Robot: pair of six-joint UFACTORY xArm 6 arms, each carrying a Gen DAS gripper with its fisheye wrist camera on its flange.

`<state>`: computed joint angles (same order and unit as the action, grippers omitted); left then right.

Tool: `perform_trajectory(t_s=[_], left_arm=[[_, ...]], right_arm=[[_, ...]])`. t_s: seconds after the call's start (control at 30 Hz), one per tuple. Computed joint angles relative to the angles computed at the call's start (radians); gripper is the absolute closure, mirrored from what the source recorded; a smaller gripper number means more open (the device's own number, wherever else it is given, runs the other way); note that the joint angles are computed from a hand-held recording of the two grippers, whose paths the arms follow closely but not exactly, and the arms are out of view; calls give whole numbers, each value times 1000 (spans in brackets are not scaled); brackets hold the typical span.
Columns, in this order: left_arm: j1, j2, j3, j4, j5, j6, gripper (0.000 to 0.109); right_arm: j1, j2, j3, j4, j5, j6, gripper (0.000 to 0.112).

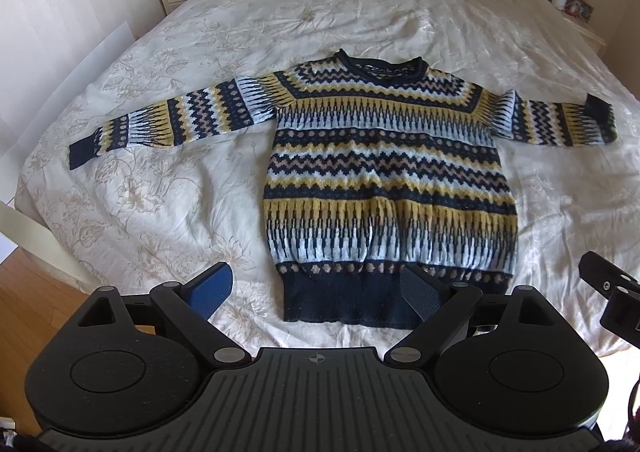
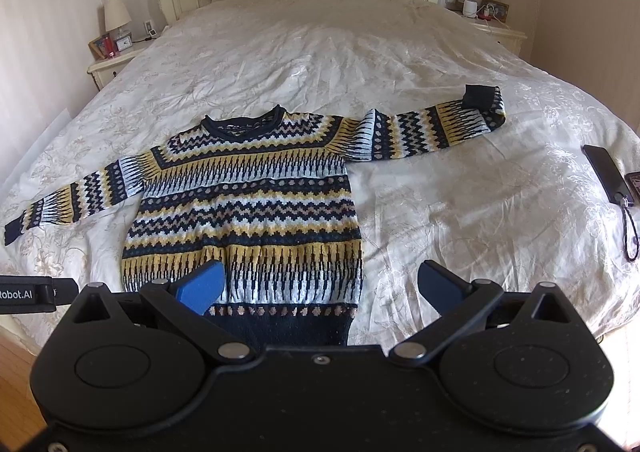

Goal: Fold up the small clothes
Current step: 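Move both grippers toward the sweater laid flat on the bed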

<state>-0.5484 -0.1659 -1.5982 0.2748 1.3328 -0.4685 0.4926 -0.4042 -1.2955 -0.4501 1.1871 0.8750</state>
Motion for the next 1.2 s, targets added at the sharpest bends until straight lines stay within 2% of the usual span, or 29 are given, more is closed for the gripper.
perform_trajectory(t_s=[1.2], left_arm=[[86, 276, -287, -71, 84, 89, 17]], right_arm=[[-105, 221, -154, 135, -27, -141, 10]])
